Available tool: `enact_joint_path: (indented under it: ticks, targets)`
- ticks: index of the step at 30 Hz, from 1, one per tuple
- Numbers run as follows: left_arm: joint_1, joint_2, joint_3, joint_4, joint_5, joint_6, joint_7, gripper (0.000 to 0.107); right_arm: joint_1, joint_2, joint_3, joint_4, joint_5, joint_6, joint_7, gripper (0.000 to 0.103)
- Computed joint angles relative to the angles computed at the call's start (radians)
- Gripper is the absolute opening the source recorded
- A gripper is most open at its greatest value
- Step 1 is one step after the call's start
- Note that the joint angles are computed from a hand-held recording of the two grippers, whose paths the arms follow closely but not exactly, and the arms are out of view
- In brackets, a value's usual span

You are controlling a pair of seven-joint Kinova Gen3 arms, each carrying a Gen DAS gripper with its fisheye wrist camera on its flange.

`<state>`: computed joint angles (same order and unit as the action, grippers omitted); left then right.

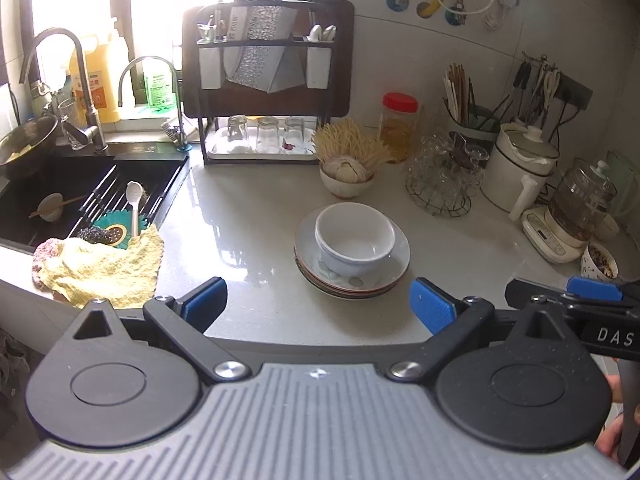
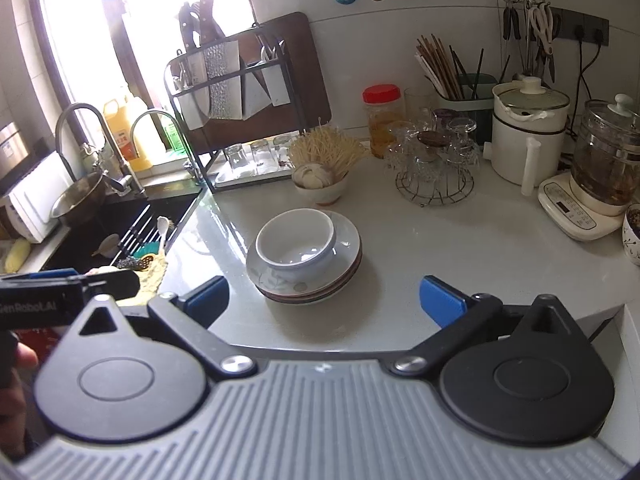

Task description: Organize plates and bowls

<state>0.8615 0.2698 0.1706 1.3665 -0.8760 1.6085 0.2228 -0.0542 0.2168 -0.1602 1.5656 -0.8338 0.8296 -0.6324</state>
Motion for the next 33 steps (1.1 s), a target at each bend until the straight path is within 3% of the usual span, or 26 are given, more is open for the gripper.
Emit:
enact_joint_path:
  ticks: [17,22,33]
  targets:
    - [-0.002,-0.009,0.01,-0.007,0.01,0.032,0.012,0.1,0.002,-0.022,0.001,0.033,-0.053,-0.016,0.048,0.103]
    - [-0.002,-0.017,0.017,0.009,0.016,-0.008,0.004,0.1,-0.003,-0.022,0.009,0.04,-0.041,-0.011,0.036,0.103]
    - [0.004,-0.006,0.011,0.01,0.026,-0.01,-0.001,0.1,-0.003,-0.032,0.015,0.05,-0.04,-0.024,0.03,0.103]
